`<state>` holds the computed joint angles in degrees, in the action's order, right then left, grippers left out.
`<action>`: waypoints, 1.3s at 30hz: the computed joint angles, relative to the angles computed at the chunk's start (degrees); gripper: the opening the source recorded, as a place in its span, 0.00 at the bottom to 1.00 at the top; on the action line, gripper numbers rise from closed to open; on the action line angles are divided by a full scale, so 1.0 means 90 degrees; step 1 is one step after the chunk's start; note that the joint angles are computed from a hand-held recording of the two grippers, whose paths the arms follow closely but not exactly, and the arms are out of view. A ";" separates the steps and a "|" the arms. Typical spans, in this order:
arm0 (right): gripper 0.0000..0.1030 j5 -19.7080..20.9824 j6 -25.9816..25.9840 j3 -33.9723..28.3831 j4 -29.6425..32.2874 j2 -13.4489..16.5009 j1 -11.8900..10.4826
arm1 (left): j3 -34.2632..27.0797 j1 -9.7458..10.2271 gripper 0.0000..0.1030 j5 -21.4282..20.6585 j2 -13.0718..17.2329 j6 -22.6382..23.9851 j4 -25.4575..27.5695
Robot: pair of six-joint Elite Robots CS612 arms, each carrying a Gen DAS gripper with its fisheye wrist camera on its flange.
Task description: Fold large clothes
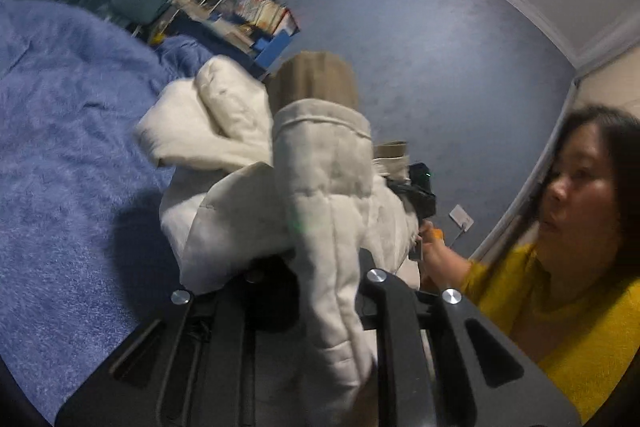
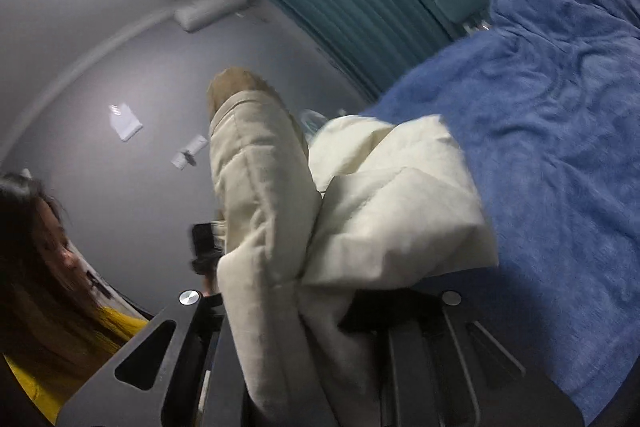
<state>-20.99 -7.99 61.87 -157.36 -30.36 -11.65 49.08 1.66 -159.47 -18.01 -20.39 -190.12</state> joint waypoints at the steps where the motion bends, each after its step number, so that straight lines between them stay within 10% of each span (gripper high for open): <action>1: 0.12 -0.0147 -0.0143 -0.0045 0.0409 0.0023 -0.0011 | 0.0076 0.0020 0.12 0.0054 -0.0014 -0.0126 -0.0078; 8: 0.13 -0.2048 -0.0672 -0.1056 0.2450 0.0723 0.0152 | 0.0647 -0.0005 0.11 0.1275 -0.0132 0.0836 0.1934; 18: 0.29 -0.2428 -0.0506 -0.1440 0.3135 0.1013 0.0110 | 0.0412 -0.0008 0.21 0.1970 -0.0068 0.1192 0.3291; 24: 0.73 -0.4057 0.0275 -0.0532 0.2036 0.0362 0.0222 | 0.1522 -0.0099 0.71 0.3377 -0.0817 0.0501 0.2790; 32: 0.74 -0.5183 -0.0097 0.1442 -0.0065 -0.0897 0.0481 | 0.3528 -0.0236 0.78 0.4057 -0.2111 0.0159 0.1142; 39: 0.78 -0.5160 0.0555 0.2600 -0.1716 -0.1366 0.0857 | 0.4439 -0.1111 0.88 0.5776 -0.2890 0.0383 0.0722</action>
<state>-67.43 -2.99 85.27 -172.81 -42.66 -3.94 89.03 -8.34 -107.48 -44.02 -16.94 -183.62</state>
